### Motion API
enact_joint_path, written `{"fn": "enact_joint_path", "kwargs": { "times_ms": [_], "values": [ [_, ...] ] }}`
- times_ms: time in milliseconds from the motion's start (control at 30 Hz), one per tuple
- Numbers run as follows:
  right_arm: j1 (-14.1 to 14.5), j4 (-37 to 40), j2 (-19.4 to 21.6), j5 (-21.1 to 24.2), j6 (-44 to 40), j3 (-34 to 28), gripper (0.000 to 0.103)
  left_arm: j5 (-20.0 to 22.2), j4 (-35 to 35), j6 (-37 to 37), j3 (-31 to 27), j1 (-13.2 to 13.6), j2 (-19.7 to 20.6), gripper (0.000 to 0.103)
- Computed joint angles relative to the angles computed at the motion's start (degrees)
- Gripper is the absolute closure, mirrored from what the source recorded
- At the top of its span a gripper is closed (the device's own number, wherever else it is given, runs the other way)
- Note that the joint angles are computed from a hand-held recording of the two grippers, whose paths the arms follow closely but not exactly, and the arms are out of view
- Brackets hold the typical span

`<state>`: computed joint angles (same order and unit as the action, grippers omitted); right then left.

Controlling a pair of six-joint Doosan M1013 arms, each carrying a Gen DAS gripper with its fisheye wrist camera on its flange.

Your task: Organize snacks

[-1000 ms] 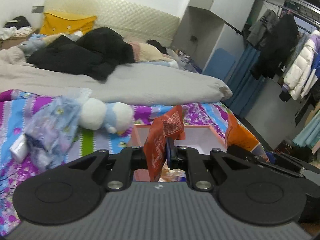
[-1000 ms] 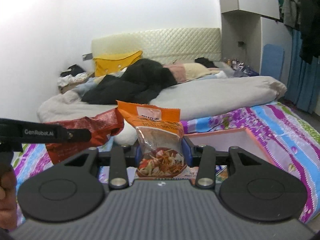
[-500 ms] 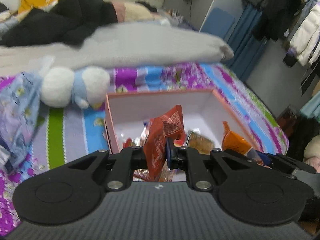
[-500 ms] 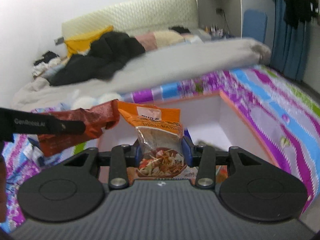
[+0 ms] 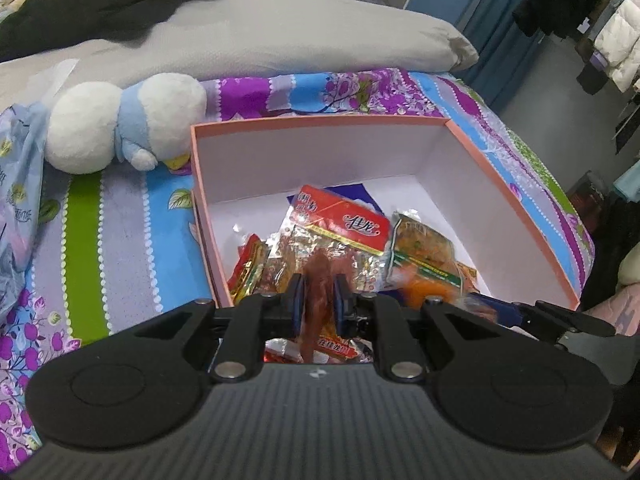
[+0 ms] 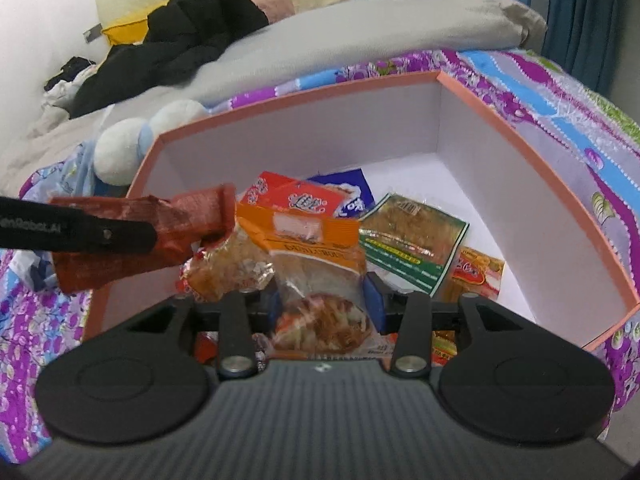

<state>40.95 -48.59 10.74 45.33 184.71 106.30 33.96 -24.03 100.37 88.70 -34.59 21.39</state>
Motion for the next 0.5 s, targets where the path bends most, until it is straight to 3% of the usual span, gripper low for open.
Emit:
{"fn": "enact_joint_path", "kwargs": {
  "times_ms": [33,67,100,300,400,500],
  "values": [
    [0.1,-0.1,-0.1,0.3,0.4,0.0,0.035,-0.4,1.0,-0.1,0.1,-0.2,-0.3,0.07],
    [0.4,-0.8,-0.2,0.8,1.5,0.1,0.033,-1.1,2.8,-1.1,0.3,-0.5,-0.7,0.053],
    [0.6,-1.5,-0.4,1.1,2.3,0.2,0.032,-2.0,4.3,-1.9,0.7,-0.7,-1.2,0.043],
    [2.4,-5.3,-2.1,3.7,6.2,0.4,0.032,-4.7,1.8,0.0,2.7,-0.4,-5.0,0.042],
    [4.2,-8.4,-3.3,6.6,8.6,0.0,0.032,-8.5,-1.5,1.9,4.9,-0.3,-8.0,0.042],
    [6.3,-11.4,-4.2,10.3,10.6,-0.8,0.032,-9.2,-4.2,4.3,6.1,-0.1,-10.5,0.042]
  ]
}}
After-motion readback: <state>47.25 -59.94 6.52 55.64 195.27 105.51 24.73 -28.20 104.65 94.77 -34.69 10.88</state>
